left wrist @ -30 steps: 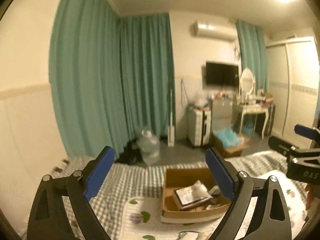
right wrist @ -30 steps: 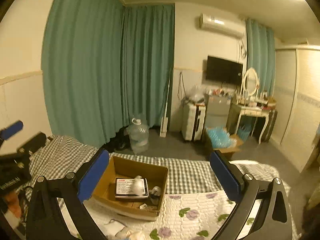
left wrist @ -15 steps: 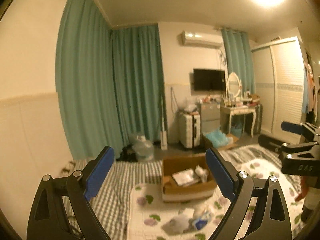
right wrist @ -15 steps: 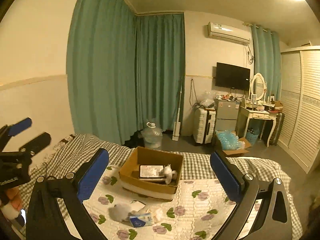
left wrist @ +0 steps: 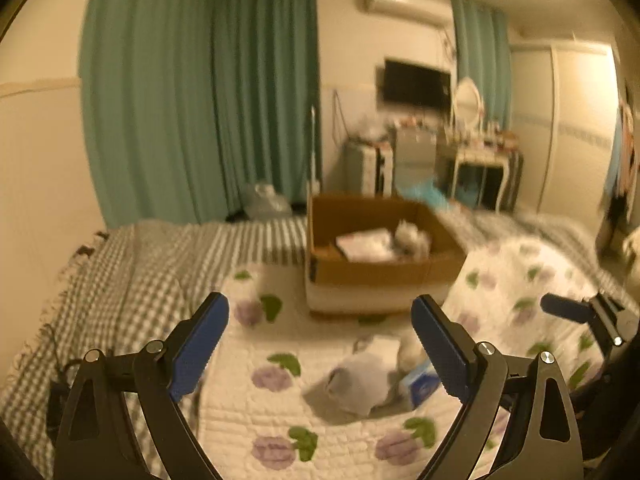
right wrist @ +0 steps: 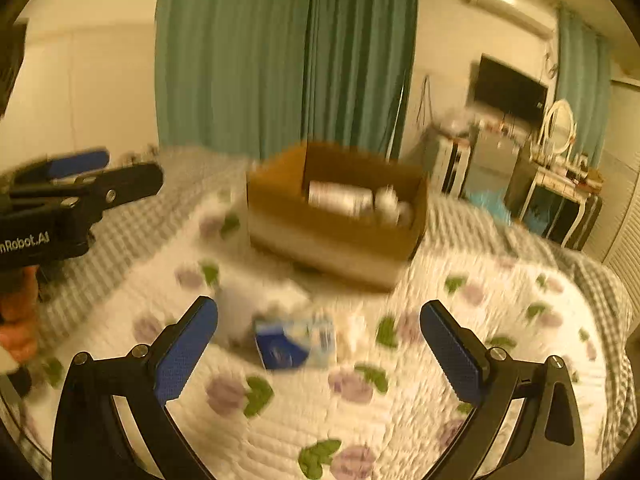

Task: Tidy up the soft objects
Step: 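Grasp the blue tissue packet with the right gripper while the left grasps the white glove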

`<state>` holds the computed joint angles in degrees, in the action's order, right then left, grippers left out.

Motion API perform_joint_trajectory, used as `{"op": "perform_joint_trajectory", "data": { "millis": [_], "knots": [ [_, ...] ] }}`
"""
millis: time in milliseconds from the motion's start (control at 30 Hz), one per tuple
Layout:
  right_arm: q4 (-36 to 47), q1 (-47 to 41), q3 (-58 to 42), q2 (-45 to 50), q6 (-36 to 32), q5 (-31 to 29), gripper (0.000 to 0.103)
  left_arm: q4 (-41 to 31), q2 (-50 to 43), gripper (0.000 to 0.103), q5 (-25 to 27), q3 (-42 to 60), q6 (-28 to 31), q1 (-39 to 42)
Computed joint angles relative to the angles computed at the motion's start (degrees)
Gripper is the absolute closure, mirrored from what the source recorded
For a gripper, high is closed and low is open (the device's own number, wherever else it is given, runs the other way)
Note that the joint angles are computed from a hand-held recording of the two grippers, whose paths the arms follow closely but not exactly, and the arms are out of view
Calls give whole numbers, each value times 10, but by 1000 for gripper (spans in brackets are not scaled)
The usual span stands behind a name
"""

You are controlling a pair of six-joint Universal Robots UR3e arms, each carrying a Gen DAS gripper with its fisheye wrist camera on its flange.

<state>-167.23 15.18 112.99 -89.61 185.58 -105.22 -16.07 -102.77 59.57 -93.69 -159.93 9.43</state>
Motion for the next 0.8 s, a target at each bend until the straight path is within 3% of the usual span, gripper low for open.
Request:
{"op": "perform_joint_trajectory", "data": {
  "millis": [133, 400, 467, 567, 800],
  "knots": [
    [-12, -24, 2, 64, 0, 44, 1, -6, -61, 9, 22, 6, 26, -18],
    [-36, -27, -48, 185, -8, 50, 2, -92, -164, 10, 58, 82, 35, -20],
    [-38, -34, -57, 200, -5, 65, 8, -101, -168, 10, 58, 86, 38, -17],
    [-32, -38, -64, 206, -7, 79, 30, -115, -158, 10, 46, 78, 49, -13],
    [-56, -57, -1, 144, 18, 80, 30, -149, -165, 11, 31, 87, 91, -25]
  ]
}}
